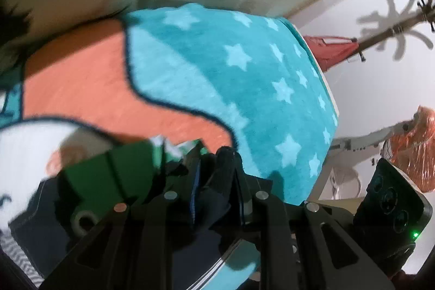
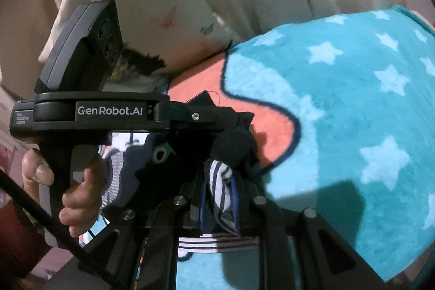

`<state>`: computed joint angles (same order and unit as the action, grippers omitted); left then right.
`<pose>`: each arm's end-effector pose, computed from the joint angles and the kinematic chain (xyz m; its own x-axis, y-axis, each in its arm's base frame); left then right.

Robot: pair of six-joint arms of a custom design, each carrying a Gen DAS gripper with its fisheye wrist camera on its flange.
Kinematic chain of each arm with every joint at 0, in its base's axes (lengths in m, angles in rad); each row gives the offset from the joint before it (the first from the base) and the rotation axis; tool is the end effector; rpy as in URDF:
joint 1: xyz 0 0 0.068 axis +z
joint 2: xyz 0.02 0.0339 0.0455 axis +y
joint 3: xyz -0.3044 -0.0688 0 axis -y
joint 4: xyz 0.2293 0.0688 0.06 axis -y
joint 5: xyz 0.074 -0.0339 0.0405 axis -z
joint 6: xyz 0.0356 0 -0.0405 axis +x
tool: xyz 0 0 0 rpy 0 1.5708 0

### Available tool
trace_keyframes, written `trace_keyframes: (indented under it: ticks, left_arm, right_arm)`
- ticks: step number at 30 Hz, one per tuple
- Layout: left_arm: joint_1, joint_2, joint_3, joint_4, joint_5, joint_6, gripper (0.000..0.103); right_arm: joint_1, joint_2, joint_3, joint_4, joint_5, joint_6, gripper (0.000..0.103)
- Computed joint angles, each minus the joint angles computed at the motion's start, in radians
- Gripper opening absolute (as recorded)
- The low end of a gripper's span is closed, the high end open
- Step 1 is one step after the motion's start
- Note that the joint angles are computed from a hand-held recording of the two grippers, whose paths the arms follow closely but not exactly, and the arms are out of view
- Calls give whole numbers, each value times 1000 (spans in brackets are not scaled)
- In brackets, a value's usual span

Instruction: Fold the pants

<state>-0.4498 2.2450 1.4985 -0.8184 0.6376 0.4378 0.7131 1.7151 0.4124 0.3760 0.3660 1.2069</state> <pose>0.3687 -0.2016 0.1370 -0.6661 0.6999 -0.2577 0.7010 0.4697 -0.5366 0.1950 0.1518 0.1238 -0.6342 0.6052 -0.4812 0.4056 0.7903 0.4593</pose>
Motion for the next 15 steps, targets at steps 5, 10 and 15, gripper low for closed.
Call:
trace_keyframes:
  ticks: [5, 10, 15]
  left_arm:
    - [76, 3, -46, 30, 19, 0, 28]
    - [173, 6, -61, 1, 72, 29, 40]
    - [279, -31, -87, -3, 105, 68, 48]
  right_arm:
    - [12, 85, 78, -19, -19, -24, 24]
    - [35, 133, 177, -97, -14, -43, 45]
    - [59, 165, 270, -170, -16, -59, 49]
